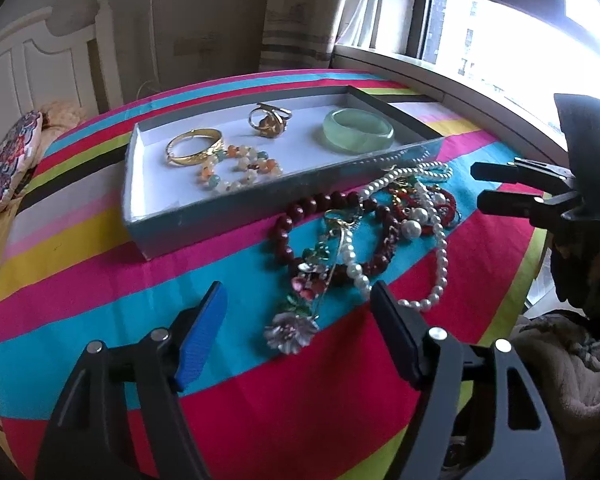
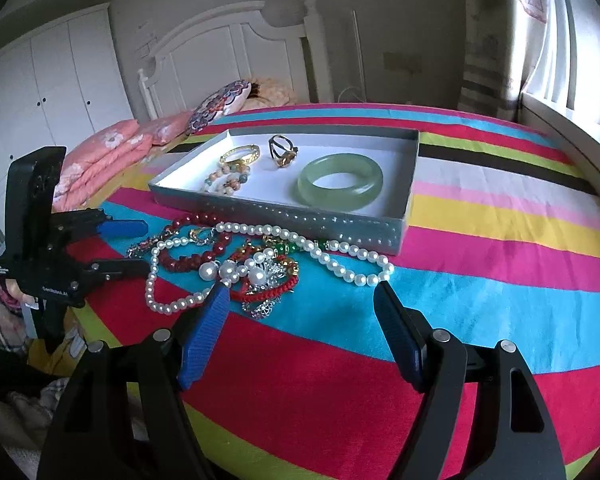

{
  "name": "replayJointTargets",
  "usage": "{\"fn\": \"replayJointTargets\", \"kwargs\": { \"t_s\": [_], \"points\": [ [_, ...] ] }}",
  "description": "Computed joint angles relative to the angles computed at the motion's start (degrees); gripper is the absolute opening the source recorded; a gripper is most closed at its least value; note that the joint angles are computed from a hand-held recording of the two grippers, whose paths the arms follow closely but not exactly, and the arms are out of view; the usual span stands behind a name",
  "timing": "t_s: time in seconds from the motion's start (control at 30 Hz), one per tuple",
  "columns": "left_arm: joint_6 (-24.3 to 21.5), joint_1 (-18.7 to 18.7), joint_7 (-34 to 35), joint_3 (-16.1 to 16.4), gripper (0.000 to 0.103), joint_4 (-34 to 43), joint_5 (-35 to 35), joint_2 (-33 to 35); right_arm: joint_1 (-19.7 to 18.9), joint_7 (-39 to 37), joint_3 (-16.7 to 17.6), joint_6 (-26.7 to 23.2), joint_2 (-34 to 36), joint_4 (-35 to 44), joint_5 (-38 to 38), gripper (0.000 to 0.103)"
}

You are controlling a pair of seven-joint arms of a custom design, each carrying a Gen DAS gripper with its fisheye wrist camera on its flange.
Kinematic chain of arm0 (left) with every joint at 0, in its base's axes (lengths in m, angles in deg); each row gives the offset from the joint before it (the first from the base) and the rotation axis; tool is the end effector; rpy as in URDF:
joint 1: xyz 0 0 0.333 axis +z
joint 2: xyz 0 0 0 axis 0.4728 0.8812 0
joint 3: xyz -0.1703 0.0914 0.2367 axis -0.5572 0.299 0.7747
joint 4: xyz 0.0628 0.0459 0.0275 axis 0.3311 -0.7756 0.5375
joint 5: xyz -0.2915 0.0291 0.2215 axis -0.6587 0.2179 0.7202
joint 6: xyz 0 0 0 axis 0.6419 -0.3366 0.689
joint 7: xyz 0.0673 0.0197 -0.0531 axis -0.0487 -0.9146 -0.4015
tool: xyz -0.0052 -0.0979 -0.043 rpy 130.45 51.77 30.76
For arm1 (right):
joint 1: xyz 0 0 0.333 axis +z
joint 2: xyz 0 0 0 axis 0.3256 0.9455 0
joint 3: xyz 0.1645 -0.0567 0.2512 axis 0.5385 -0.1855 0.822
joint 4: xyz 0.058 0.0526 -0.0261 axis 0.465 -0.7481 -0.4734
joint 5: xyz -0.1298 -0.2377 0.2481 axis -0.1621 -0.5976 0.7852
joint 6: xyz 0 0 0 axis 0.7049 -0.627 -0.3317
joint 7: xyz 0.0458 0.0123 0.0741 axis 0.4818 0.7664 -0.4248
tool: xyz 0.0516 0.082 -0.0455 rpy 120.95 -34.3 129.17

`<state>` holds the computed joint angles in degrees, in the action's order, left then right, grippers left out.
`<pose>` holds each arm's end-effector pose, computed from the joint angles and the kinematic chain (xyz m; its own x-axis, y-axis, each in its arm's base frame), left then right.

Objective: Organize jewelry
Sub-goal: 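Grasp the flower brooch with the left tool while the right tool grasps the pearl necklace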

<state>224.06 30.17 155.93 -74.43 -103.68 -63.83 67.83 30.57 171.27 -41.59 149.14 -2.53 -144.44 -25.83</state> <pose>0.6820 -0.1143 0.3981 -0.5329 -0.8450 0.0454 -0.6262 0.3577 -0.6928 0.6386 0.2888 0.3983 0.4022 -0.9061 -0.1316 -0.6173 -0.1622 -0.7698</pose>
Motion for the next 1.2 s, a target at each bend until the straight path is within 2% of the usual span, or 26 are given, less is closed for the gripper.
{"fn": "replayJointTargets", "kwargs": {
  "t_s": [0.1,0.17,0.27,0.33,0.43,0.5,0.6,0.7,0.8,0.9,0.97,1.0,1.1,1.13,1.2],
  "points": [
    [0.39,0.44,1.17,-0.84,0.060,-0.25,-0.66,-0.02,-0.17,0.12,-0.08,0.65,-0.01,-0.03,0.01,0.069],
    [0.56,0.65,1.92,-1.40,0.043,-0.39,-1.39,-0.05,0.64,0.12,-1.15,-0.47,0.51,1.46,-0.56,0.065],
    [1.50,0.34,2.56,-1.51,0.024,-0.95,-1.79,-0.26,2.29,-0.78,-3.39,-4.90,1.69,5.23,-1.66,0.047],
    [2.83,0.06,2.99,-1.57,0.023,-1.77,-1.88,-0.52,3.61,-1.45,-5.10,-8.39,2.58,8.18,-2.25,0.034],
    [3.93,0.30,3.47,-2.16,0.023,-2.45,-2.53,-0.67,3.79,-4.90,-5.09,-12.84,4.27,12.15,-2.17,0.027],
    [3.86,0.74,3.92,-2.61,0.023,-2.82,-3.18,-0.91,4.06,-7.20,-5.14,-15.21,5.34,14.34,-1.74,0.026],
    [3.65,0.86,4.01,-2.60,0.023,-3.06,-3.70,-1.14,3.77,-13.64,-3.49,-19.07,6.75,17.15,-0.66,0.024],
    [2.91,1.06,4.01,-2.47,0.023,-3.04,-4.21,-1.34,6.16,-15.67,-5.87,-21.10,7.37,18.86,-1.39,0.022],
    [2.38,1.00,3.98,-2.23,0.024,-2.87,-4.46,-1.40,6.17,-19.39,-5.32,-25.53,9.75,23.69,0.05,0.020],
    [1.89,1.39,4.53,-2.68,0.028,-2.67,-5.71,-1.35,5.77,-22.90,-4.38,-27.43,11.57,26.89,2.76,0.020],
    [2.10,1.29,4.90,-2.70,0.032,-2.75,-6.09,-1.35,5.47,-24.71,-3.78,-28.26,12.57,28.59,4.61,0.015],
    [2.33,1.24,5.06,-2.76,0.032,-2.93,-6.35,-1.42,5.55,-25.23,-3.81,-27.94,12.41,28.21,5.24,0.010],
    [3.10,0.62,5.01,-2.25,0.031,-3.41,-5.84,-1.67,7.53,-22.69,-6.55,-23.87,10.11,23.79,4.22,0.009],
    [3.68,0.34,4.92,-2.10,0.025,-3.71,-5.64,-1.79,8.24,-21.04,-7.64,-20.65,8.76,20.98,3.41,0.009],
    [4.87,0.32,5.11,-2.32,0.023,-4.31,-5.68,-1.93,8.95,-17.80,-8.95,-14.02,5.90,15.21,1.91,0.009]
  ]
}}
